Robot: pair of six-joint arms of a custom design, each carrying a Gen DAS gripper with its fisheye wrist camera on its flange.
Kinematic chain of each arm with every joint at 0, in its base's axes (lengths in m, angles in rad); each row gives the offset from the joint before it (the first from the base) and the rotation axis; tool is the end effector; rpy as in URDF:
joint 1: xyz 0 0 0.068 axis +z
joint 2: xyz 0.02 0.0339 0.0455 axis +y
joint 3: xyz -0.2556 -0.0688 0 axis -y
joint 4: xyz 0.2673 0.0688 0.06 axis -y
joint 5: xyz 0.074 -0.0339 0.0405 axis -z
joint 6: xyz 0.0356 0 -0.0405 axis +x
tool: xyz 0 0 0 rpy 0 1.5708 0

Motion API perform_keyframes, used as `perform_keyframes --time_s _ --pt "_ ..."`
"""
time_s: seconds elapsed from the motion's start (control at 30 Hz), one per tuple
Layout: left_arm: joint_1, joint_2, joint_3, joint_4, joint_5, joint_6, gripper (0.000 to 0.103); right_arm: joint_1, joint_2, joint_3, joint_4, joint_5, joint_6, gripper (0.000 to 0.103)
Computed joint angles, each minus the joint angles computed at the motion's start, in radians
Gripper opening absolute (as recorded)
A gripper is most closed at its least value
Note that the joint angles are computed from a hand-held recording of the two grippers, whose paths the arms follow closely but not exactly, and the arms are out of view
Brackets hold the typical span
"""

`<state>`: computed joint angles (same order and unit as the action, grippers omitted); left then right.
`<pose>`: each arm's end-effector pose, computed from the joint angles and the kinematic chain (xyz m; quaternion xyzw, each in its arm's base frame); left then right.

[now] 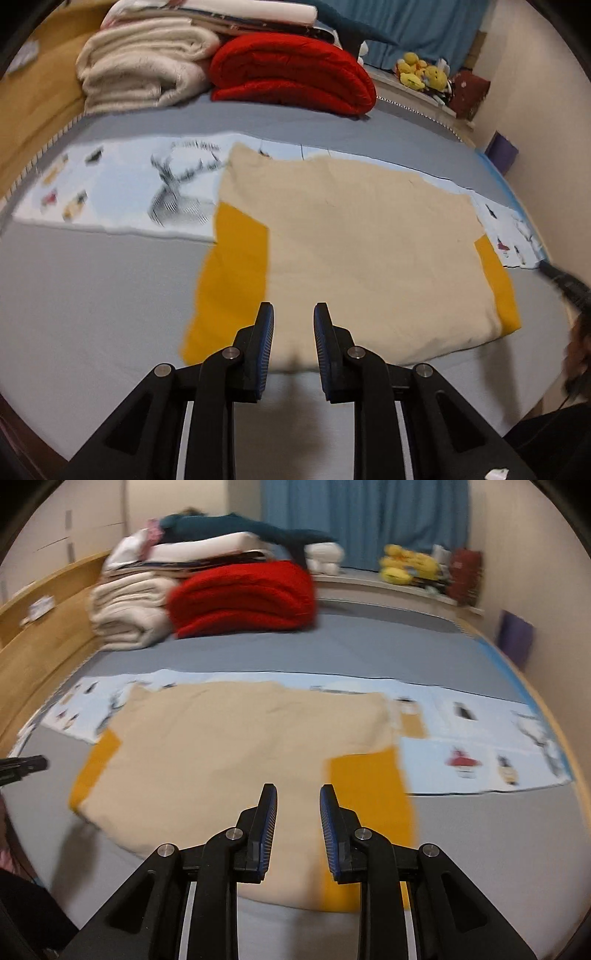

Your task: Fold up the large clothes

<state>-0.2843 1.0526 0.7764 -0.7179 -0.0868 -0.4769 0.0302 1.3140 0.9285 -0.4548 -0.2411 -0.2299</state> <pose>0.2184 -0.0606 0.2286 -0.1044 0.9522 -0.0669 0.2792 0.2974 0.0175 0.2349 -0.1628 0.9139 0.0764 0.3640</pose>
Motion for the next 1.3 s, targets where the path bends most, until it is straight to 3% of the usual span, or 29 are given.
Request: perform_keyframes --time_s 0.1,0.13,0.23,0.37,0.47,0.6,0.73,0.87,1.1,1.3 --pt "-0.045 0.116 0.031 -0.026 0.021 -0.1 0.019 0.137 0.096 -0.041 0.054 0.057 0.046 0.025" --pt "-0.045 0.131 0.034 -0.009 0.035 -0.113 0.019 0.2 0.102 -0.047 0.027 0.094 0.072 0.025" --pt "-0.048 0.167 0.047 0.005 0.044 -0.144 0.019 0.303 0.217 -0.045 0.104 0.159 0.053 0.025" --pt "0.017 0.194 0.01 0.046 0.154 -0.228 0.019 0.391 0.457 0.052 0.068 0.291 0.024 0.025" --pt "0.078 0.208 -0.048 0.099 0.28 -0.294 0.02 0.384 0.476 0.094 0.055 0.281 0.033 0.025" --pt "0.139 0.237 -0.099 0.166 0.378 -0.389 0.054 0.347 0.426 0.104 0.062 0.197 0.073 0.025" --pt "0.208 0.241 -0.147 0.229 0.406 -0.492 0.055 0.337 0.395 0.096 0.057 0.172 0.065 0.025" --pt "0.229 0.28 -0.175 0.303 0.397 -0.583 0.057 0.355 0.392 0.078 0.06 0.179 0.053 0.025" --pt "0.173 0.254 -0.219 0.394 0.213 -0.764 0.057 0.378 0.384 0.048 0.077 0.194 0.058 0.025" --pt "0.177 0.281 -0.212 0.447 0.161 -0.782 0.059 0.371 0.374 0.029 0.094 0.184 0.052 0.025"
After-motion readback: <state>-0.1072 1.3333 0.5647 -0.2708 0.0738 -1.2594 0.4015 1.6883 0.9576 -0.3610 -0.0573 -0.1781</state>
